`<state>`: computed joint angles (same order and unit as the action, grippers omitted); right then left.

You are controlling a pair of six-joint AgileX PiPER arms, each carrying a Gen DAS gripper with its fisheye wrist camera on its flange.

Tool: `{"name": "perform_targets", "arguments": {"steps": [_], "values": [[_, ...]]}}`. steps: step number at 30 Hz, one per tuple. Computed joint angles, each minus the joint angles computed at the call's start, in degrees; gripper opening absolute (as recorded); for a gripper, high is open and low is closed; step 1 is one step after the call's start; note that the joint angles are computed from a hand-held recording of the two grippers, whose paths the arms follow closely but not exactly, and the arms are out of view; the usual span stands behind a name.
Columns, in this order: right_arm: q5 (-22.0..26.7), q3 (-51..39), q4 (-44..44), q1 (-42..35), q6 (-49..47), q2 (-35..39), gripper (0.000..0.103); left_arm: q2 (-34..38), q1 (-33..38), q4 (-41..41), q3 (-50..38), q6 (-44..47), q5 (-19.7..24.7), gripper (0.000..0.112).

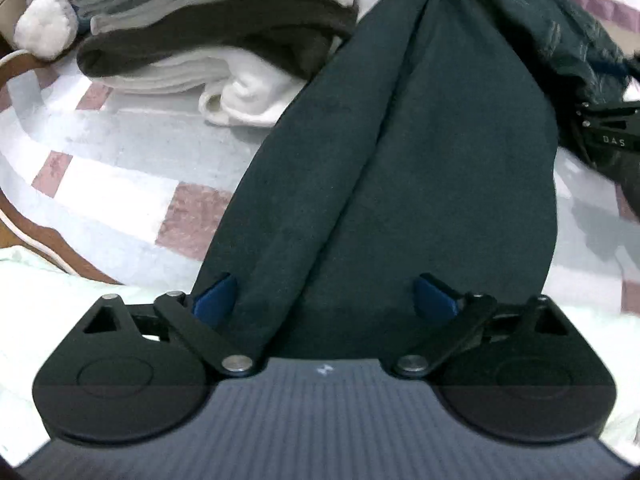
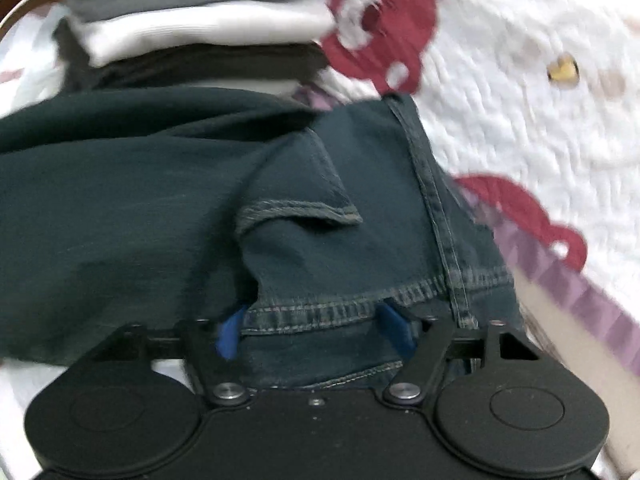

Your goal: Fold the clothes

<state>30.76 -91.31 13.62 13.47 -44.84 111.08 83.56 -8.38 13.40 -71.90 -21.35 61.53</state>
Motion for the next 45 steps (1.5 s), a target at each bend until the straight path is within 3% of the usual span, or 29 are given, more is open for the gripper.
{"name": "perform_targets", "arguments": {"steps": [1,3,6,10,13,15,17,19,22,26,27,28,29,31,34,38,40,41,42,43,44,45], "values": [[1.7,-1.2,1.7,-1.3,-0.1,0.5,0.009,-0.6,-2.4,3.4,0.9,-1.8,-0.7,0.04],[4.0,-2.4,8.1,-4.9,-1.1,0.3,0.004,-1.4,-7.6,11.2,2.4,-6.4,-0.8,0.011],[1.1,1.4,15.6,-9.9,-3.9,-4.1,0.004,-1.7,-11.2,17.4,3.6,-11.3,-0.6,0.008],[-1.5,5.0,23.9,-16.9,-10.3,-10.2,0.004,-2.6,-11.7,19.5,4.5,-15.1,-1.1,0.005],[-1.4,4.9,26.1,-21.1,-14.5,-12.2,0.004,-2.3,-12.0,20.8,4.9,-16.9,-0.8,0.005],[0.0,3.0,25.5,-22.9,-14.6,-11.4,0.004,-1.1,-12.4,21.1,4.5,-18.2,0.2,0.013],[-0.5,4.1,25.7,-25.1,-15.8,-12.2,0.003,0.2,-12.3,20.3,3.5,-18.6,1.5,0.036],[-1.0,4.7,25.4,-27.1,-15.1,-12.7,0.003,-0.7,-11.6,17.1,3.2,-17.1,1.6,0.071],[2.3,4.4,26.7,-30.3,-14.8,-11.9,0.004,-1.4,-10.2,14.6,4.0,-15.9,0.2,0.08],[7.1,5.1,31.7,-33.1,-20.6,-10.1,0.007,0.7,-8.5,13.1,3.4,-15.5,1.0,0.08],[7.9,5.7,33.0,-33.5,-22.3,-9.9,0.009,0.8,-8.3,13.1,3.3,-16.1,0.8,0.065],[8.3,6.4,33.8,-34.0,-23.2,-10.3,0.01,0.9,-8.8,14.6,3.2,-17.8,1.1,0.035],[8.7,7.1,34.6,-34.4,-24.0,-10.6,0.011,1.1,-9.4,16.3,3.0,-19.7,1.4,0.02],[10.4,6.6,34.5,-34.7,-23.4,-10.1,0.013,0.4,-10.8,19.3,3.5,-23.4,0.9,0.007],[14.1,5.3,34.6,-35.4,-22.9,-9.0,0.026,-0.5,-13.3,23.1,4.2,-26.9,0.7,0.007],[12.3,5.7,33.0,-34.2,-21.8,-8.3,0.038,-1.2,-13.2,24.0,4.6,-28.8,-0.5,0.006],[11.8,5.7,32.3,-33.8,-20.7,-7.7,0.039,-0.8,-10.9,20.1,4.1,-26.6,-1.8,0.016],[11.8,5.5,32.3,-33.8,-20.0,-7.2,0.038,-0.3,-9.6,17.6,3.6,-25.1,-2.4,0.025],[11.3,5.7,33.2,-33.8,-20.1,-6.9,0.035,0.2,-8.4,15.0,3.1,-23.5,-2.8,0.052],[10.1,6.5,35.3,-34.2,-21.9,-7.2,0.026,0.7,-7.1,12.4,2.5,-21.9,-3.2,0.065],[9.1,7.1,39.0,-35.0,-23.9,-7.7,0.012,0.9,-6.9,11.6,2.8,-21.0,-4.1,0.065],[8.3,7.3,41.6,-35.7,-24.7,-8.2,0.012,1.5,-7.8,13.1,2.5,-20.9,-3.4,0.051]]}}
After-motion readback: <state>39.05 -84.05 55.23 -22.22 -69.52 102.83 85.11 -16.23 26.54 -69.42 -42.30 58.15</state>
